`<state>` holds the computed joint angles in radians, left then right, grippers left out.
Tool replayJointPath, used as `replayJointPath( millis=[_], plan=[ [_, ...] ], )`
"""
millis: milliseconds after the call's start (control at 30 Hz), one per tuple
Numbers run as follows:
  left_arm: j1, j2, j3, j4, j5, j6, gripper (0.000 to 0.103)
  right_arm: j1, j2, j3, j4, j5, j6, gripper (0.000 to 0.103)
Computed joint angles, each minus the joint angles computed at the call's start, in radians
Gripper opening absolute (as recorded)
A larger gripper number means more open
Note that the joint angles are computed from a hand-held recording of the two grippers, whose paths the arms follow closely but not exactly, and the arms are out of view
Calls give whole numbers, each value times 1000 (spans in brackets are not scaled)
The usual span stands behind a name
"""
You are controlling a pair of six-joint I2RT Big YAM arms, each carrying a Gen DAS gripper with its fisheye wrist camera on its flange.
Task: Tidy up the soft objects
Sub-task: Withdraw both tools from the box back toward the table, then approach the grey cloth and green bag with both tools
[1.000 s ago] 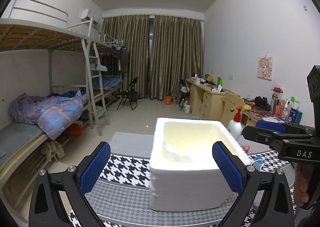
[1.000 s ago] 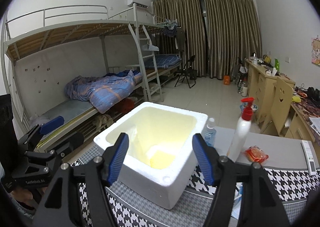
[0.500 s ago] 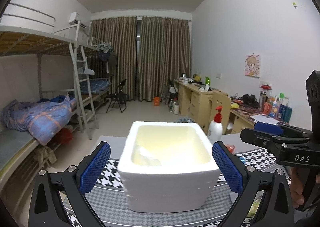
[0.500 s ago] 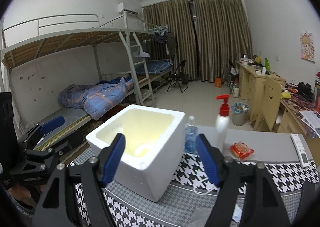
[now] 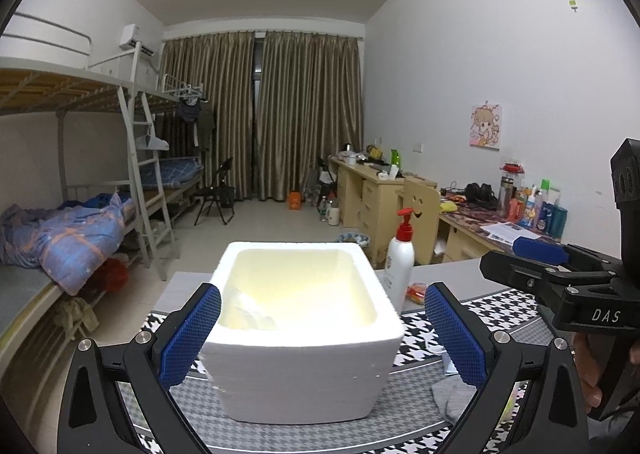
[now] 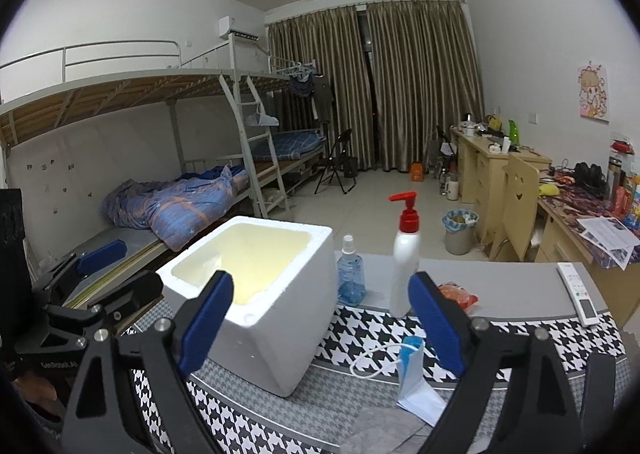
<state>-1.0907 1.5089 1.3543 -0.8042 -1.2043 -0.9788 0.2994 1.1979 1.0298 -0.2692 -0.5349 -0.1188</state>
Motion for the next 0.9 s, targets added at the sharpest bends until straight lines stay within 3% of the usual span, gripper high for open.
replayJointPath(
  millis=[300, 900],
  plan=[
    [-5, 23, 16, 64, 34, 66, 102, -45, -16, -28, 35, -21, 19, 93],
    [-3, 85, 59, 204, 139, 204, 102, -137, -35, -63, 32, -17, 16, 93]
  ],
)
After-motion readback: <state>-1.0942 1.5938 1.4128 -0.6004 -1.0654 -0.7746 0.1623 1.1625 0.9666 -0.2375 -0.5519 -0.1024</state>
